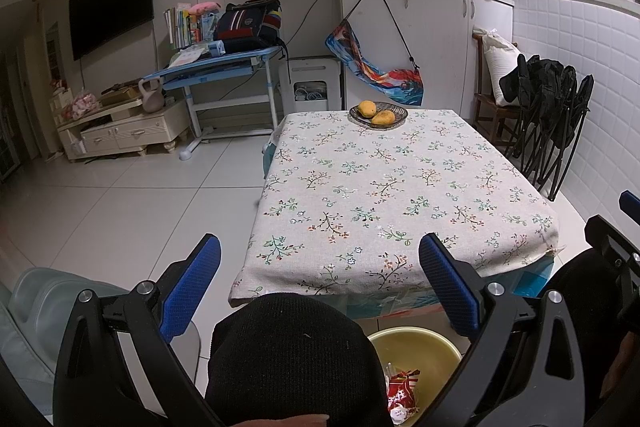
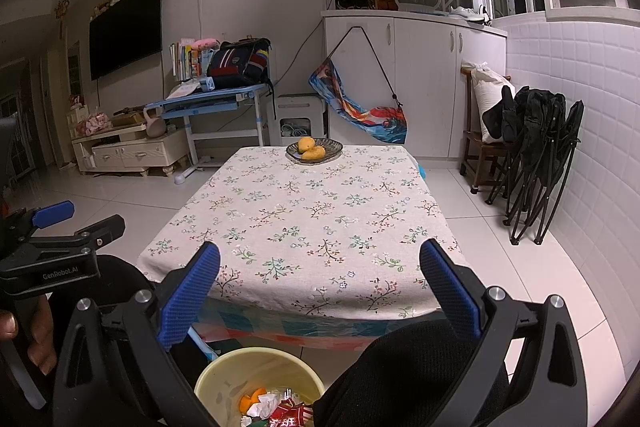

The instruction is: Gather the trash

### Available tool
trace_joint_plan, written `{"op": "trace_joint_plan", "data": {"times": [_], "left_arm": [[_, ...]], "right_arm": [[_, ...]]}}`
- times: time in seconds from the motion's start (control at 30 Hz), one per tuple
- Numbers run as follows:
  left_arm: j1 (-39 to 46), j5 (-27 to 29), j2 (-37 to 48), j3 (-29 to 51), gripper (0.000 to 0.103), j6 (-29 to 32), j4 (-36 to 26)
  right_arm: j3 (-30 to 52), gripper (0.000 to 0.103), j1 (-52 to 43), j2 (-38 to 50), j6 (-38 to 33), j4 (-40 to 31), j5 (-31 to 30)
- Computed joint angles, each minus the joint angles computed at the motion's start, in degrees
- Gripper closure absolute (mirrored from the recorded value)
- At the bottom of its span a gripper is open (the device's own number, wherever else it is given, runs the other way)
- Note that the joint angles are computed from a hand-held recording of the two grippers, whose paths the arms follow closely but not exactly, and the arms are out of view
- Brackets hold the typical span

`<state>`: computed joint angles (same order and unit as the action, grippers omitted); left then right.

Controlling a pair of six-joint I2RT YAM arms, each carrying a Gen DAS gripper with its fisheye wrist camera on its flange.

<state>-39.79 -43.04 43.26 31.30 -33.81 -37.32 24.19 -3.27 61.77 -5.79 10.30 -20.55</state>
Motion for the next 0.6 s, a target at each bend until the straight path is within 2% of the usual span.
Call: {"op": "trace_joint_plan", "data": {"times": [0.2,0.37,0.6], "left_arm": [[0.0,0.1,-0.1,-0.1,0.007,-0.1,0.0],[1.6,2.3,0.3,-0.2,0.007,1.2,1.3],[3.0,3.2,-2.7,-2.1,0.007,2.6,2.8]], "right_arm": [[0.0,0.007,0.1,-0.1,0.0,-0.1,0.0],[0.2,0.007,0.1,0.1,0.0,-0.2,0.1],[0.1,0.007,0.1,-0.2,0.0,-0.3,0.2]]}}
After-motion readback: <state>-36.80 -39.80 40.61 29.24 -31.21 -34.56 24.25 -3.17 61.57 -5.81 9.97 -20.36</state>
